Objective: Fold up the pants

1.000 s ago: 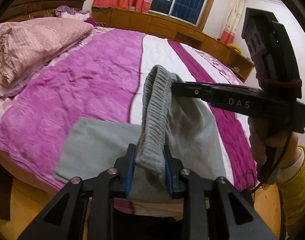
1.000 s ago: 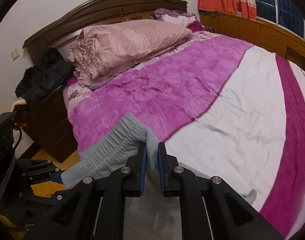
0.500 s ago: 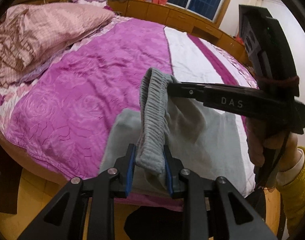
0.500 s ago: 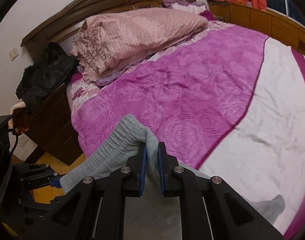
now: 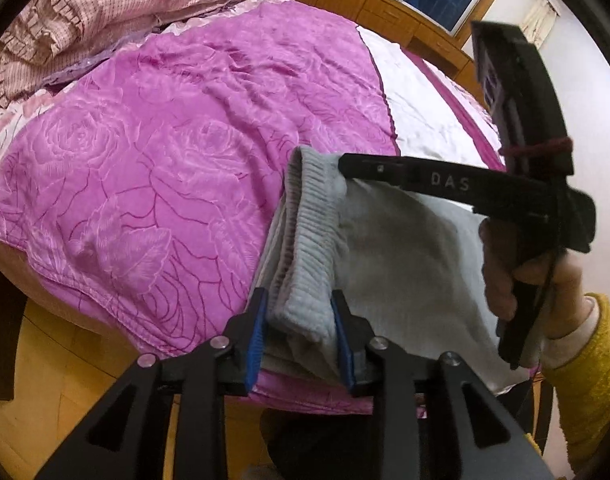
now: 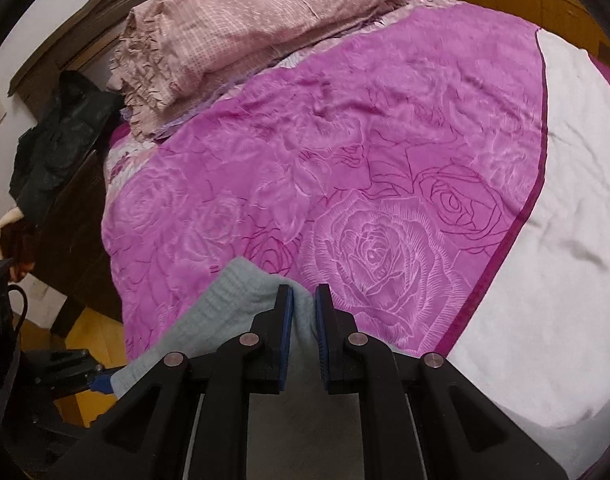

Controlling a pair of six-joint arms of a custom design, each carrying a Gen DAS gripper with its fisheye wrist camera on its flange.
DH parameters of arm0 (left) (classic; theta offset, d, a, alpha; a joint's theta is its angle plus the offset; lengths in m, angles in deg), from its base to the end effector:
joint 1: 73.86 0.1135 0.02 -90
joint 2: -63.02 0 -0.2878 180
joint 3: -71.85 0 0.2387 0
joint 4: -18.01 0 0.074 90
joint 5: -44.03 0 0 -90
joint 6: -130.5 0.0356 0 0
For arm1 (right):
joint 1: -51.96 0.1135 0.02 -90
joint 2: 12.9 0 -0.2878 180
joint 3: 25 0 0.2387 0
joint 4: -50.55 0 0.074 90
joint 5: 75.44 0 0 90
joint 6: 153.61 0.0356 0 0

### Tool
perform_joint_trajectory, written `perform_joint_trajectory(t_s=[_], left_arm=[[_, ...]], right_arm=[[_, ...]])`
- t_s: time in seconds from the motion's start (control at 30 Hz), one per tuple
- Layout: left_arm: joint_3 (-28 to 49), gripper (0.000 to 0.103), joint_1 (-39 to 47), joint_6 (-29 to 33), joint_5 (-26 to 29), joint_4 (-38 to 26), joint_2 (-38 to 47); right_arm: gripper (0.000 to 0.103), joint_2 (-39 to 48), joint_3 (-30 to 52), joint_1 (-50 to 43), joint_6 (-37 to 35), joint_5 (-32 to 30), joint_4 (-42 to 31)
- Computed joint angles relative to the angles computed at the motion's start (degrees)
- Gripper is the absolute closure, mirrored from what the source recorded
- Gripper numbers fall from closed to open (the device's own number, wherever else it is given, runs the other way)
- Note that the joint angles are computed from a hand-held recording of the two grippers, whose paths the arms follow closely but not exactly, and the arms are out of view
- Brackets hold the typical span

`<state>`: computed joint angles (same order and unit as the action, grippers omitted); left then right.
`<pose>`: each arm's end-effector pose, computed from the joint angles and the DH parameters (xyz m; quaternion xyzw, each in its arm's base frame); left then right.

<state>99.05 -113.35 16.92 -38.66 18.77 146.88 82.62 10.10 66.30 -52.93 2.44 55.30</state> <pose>0.1373 -0.1190 0.1097 0.1506 0.9423 -0.2050 0.2175 0.2180 0.0634 0.1025 -0.0615 0.9486 0.1620 0.2647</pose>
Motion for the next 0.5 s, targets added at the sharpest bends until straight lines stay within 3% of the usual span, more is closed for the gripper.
perform_joint_trajectory(t_s=[0.13, 0.27, 0.37, 0.5], left_arm=[[1.16, 0.07, -0.48, -0.53, -0.66, -5.48, -3.68], [0.77, 0.07, -1.88, -1.7, -2.77, -11.87, -11.12], [-0.15, 0.07, -2.95, -2.68, -4.86, -17.9, -19.74], [1.76, 0.071, -5.18, -3.58, -8.8, -25.25, -27.08]], right_arm=[[0.099, -2.83, 0.08, -2.87, 0.74, -3.93, -2.63], [0.098, -14.06, -1.82, -7.24, 0.14, -5.77, -9.58], [0.097, -25.96, -3.78, -14.5, -4.18, -8.13, -19.15], [0.097, -38.59, -4.9, -32.01, -15.49, -13.92, -35.04]])
